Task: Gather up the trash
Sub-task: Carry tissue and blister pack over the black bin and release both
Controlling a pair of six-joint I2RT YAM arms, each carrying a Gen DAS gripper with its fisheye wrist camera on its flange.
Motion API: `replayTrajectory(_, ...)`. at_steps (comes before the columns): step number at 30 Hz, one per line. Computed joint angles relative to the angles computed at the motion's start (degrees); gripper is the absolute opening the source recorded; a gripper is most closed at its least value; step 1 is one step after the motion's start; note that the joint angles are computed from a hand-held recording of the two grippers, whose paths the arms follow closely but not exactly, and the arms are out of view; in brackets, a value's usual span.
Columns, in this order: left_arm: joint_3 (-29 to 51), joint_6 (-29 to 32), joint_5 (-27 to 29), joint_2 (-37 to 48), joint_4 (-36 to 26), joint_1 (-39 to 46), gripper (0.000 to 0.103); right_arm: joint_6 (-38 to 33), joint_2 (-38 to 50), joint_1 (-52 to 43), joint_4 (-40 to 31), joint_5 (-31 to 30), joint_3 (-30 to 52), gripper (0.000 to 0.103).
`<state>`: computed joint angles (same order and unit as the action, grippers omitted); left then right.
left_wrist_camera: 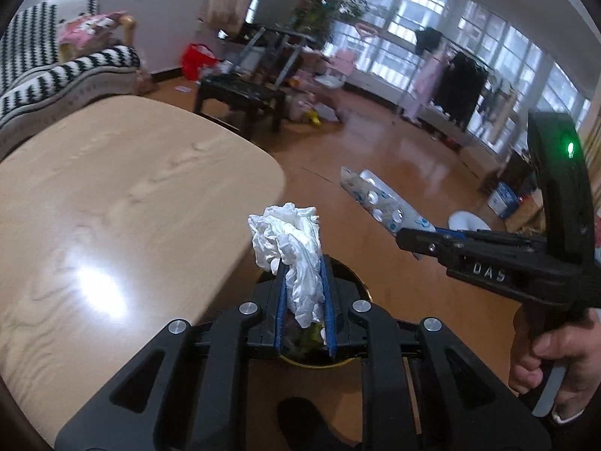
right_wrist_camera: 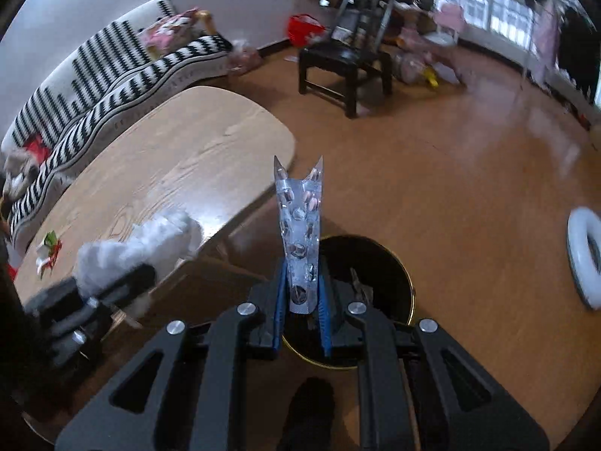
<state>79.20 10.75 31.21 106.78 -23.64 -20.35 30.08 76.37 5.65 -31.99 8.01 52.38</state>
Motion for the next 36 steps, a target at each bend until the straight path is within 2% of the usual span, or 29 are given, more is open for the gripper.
replayTrajectory(9, 5.3, -0.8, -1.2, 6.4, -1.3, -3.4, 0.015, -0.5, 0.9, -3.1, 0.7, -2.8, -0.9, 0.016)
replayTrajectory(36, 11.6, -1.9, -2.4, 13.9, -3.0, -7.0, 0.016, 0.9, 1.7, -5.8, 0.8, -4.1, -1.5, 0.016)
